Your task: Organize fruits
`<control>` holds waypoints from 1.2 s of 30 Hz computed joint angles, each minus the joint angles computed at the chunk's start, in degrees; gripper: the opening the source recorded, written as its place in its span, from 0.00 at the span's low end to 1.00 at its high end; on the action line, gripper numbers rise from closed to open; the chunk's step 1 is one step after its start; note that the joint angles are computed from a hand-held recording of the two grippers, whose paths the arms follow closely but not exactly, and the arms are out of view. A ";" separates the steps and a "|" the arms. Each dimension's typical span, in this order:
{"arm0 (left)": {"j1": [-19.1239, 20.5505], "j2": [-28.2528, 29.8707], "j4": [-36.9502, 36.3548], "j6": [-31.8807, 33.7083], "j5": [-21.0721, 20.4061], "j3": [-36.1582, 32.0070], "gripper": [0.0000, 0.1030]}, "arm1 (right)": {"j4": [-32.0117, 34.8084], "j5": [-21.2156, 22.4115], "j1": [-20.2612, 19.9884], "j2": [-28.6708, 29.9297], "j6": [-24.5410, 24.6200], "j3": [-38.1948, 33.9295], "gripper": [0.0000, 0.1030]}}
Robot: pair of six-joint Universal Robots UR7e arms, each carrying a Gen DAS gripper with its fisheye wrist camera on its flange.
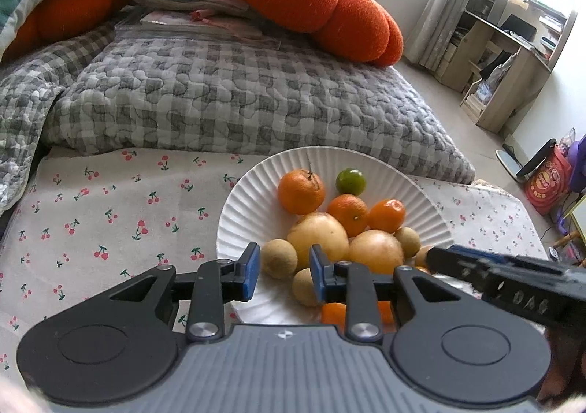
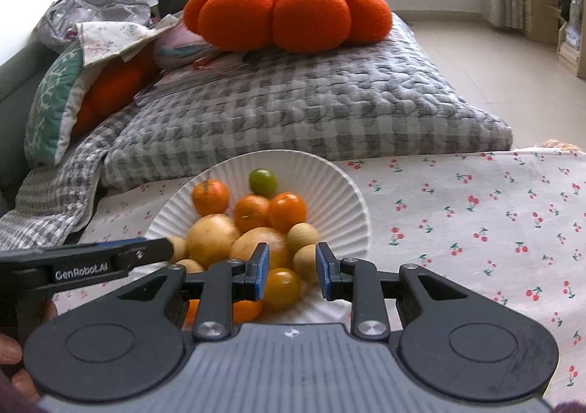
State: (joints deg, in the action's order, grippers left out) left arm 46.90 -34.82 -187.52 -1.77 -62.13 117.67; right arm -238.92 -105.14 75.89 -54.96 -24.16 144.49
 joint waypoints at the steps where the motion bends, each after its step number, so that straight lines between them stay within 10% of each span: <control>1: -0.18 -0.26 0.11 -0.24 -0.02 0.18 0.23 | -0.07 -0.16 0.34 0.29 -0.17 -0.03 0.25; 26: -6.61 -7.13 -3.39 -5.29 6.25 11.03 0.26 | -15.40 -6.03 9.09 8.03 -3.82 3.57 0.28; 36: -16.04 -12.75 -7.31 -9.30 14.81 21.54 0.53 | -29.19 -14.27 17.48 14.06 -4.52 7.87 0.49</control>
State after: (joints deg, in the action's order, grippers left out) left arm 30.86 -47.56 -194.83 -11.07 -47.33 139.21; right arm -268.11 -119.41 93.37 -40.90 -28.68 152.37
